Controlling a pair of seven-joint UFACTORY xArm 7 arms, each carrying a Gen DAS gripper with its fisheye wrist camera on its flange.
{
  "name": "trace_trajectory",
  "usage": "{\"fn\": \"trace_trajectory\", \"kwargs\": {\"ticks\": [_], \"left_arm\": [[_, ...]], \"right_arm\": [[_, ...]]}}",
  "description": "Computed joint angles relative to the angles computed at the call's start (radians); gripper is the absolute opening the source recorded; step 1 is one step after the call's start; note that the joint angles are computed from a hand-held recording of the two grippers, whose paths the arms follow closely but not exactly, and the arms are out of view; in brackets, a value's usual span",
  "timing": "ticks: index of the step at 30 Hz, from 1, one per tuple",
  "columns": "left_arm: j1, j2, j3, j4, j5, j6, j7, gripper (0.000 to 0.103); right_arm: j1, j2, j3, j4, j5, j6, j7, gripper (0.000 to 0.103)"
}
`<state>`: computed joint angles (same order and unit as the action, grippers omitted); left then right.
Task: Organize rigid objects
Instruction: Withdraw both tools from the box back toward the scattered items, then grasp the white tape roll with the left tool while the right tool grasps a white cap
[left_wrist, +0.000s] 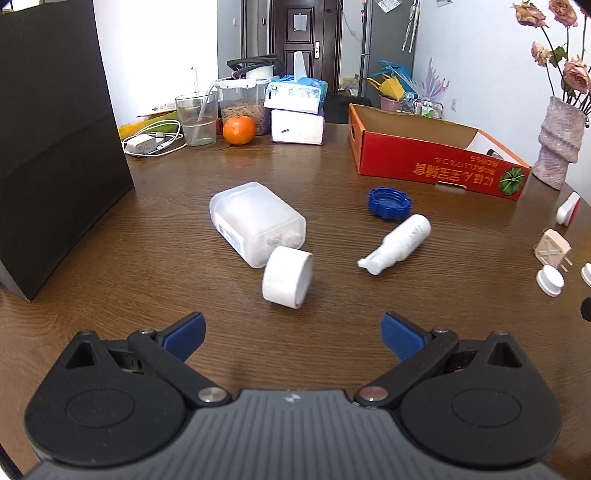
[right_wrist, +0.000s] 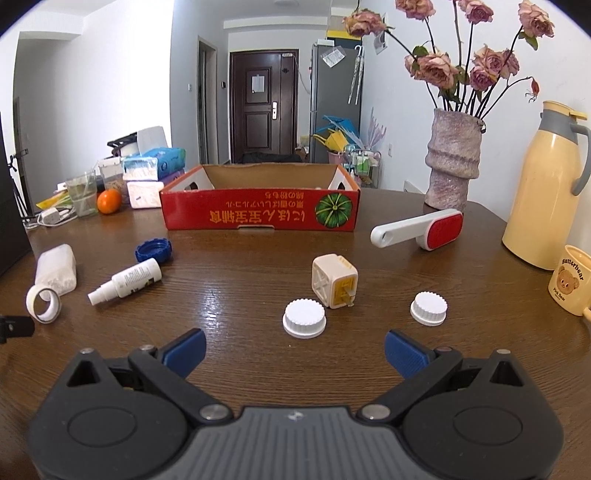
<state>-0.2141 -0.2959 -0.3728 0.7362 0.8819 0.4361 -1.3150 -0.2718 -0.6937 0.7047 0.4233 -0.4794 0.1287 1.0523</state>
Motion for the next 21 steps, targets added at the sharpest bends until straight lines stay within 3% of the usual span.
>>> {"fn": "trace_trajectory", "kwargs": {"ticks": [5, 13, 21], "left_arm": [[0.025, 0.041, 0.005, 0.025, 0.085, -0.007, -0.041, 0.103], [0.0, 0.11, 0.053, 0.069, 0.181, -0.007, -0.1, 0.103], [-0.034, 0.156, 0.105, 0.098, 0.234, -0.031, -0.124, 0.084]], "right_arm": [[-0.06, 0.045, 0.041, 0.028, -0.02, -0.006, 0.015, 0.103], [-0.195, 0.108, 0.131, 0.081, -0.078, -0.019, 0.062, 0.103], [-0.324, 0.177, 0.22, 0.151, -0.154, -0.022, 0.09, 0.103]]}}
